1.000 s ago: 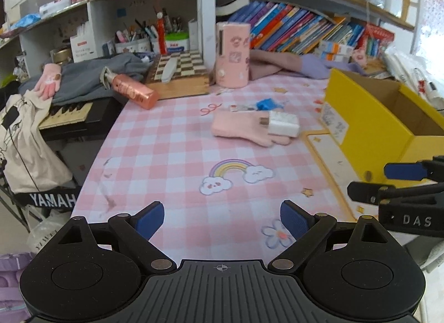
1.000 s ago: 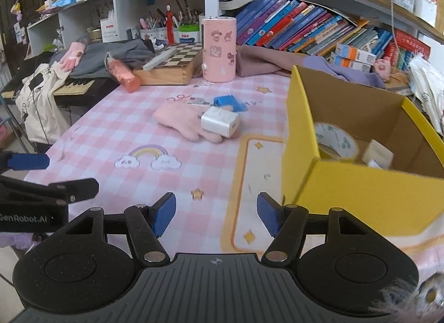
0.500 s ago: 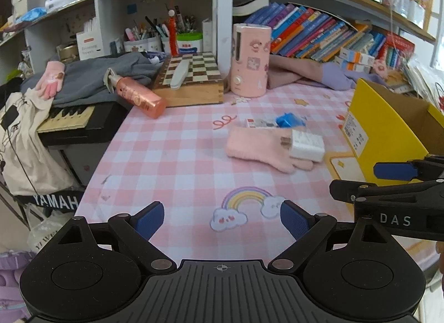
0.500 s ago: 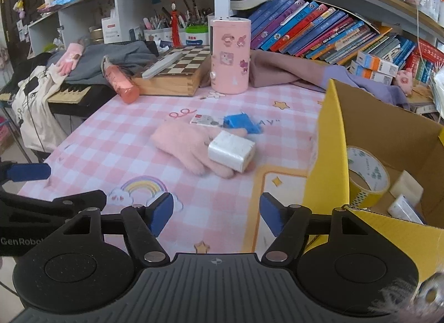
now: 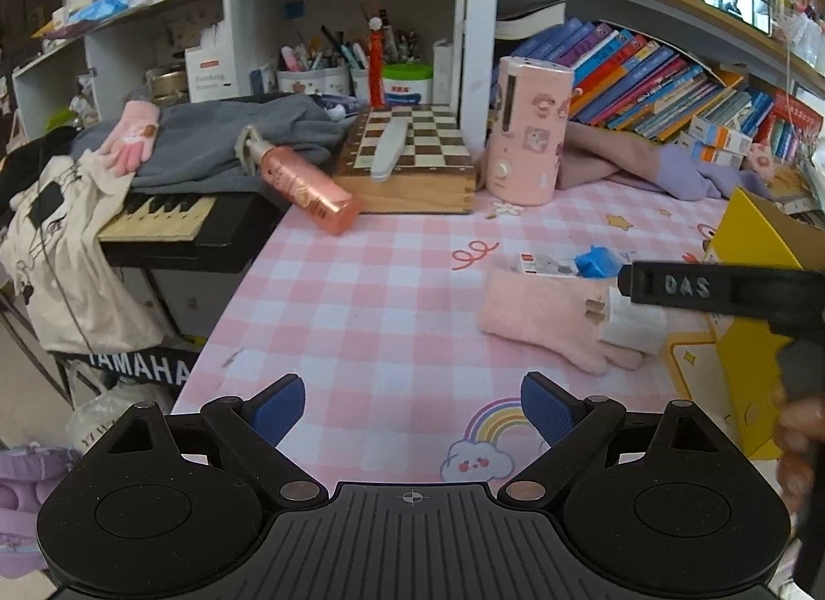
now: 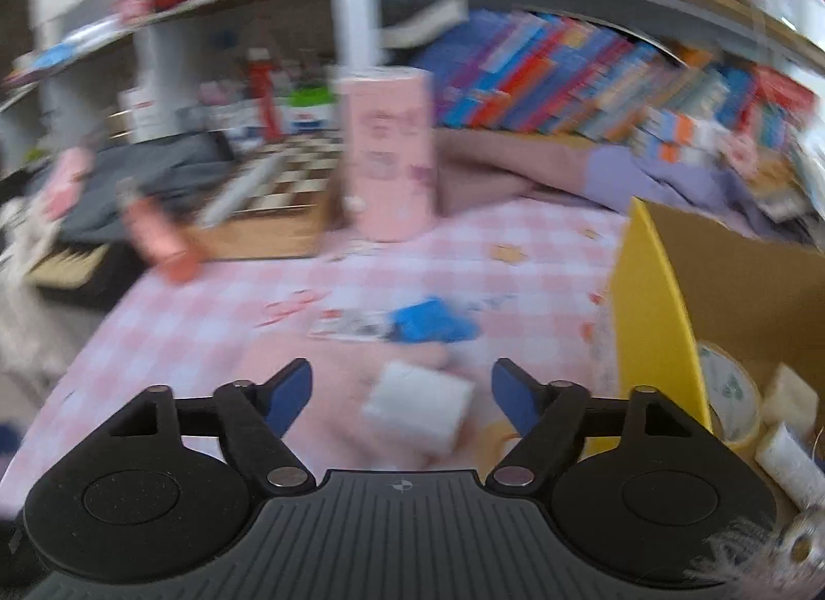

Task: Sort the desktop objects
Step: 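Move the right tool toward the white charger block while the left tool approaches the pink glove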

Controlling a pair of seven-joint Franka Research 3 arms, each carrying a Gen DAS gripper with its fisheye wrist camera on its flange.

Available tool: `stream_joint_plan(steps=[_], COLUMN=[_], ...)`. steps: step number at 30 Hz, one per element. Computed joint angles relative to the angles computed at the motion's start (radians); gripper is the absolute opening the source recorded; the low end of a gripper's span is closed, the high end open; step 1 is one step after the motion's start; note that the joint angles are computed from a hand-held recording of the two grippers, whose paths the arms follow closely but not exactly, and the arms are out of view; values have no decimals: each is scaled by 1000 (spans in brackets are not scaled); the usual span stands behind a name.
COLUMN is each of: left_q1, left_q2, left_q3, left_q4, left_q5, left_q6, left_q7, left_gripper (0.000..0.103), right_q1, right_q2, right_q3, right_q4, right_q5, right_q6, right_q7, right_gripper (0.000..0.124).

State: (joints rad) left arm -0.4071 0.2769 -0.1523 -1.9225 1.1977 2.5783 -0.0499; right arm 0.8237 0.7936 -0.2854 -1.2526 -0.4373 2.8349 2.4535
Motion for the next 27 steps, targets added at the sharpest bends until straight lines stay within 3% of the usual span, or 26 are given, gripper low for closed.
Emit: stream_joint_plan(steps=[2,4,10,13,18,27], left_q1=[-4,-5,-20,-21,-34,-56], left_q2=[16,32,75,99,139,174], left_q3=[0,2,20,27,43,66], left_q4=[20,39,94,121,178,231], left_q5=[3,-1,-4,-26,-57,-114], left_q6=[-3,5,24,36,40,11], left_q7=[13,25,45,71,117,174], left_gripper=[93,93,93,93,93,93], right_q1=[-19,-42,46,-17,-126,-220], right_q2=[4,-18,-87,-113,-101,34], right_q3=[15,39,-83,-22,101,254], right_q4=[8,-35,-163,-186,-172,41], right_q5=[25,29,-81,-76,-18,202], right_q6=[-26,9,-41,-65,39,-34], right_q7=[4,-40,72,63,-118,-432], right_gripper=[73,72,71,72,74,74])
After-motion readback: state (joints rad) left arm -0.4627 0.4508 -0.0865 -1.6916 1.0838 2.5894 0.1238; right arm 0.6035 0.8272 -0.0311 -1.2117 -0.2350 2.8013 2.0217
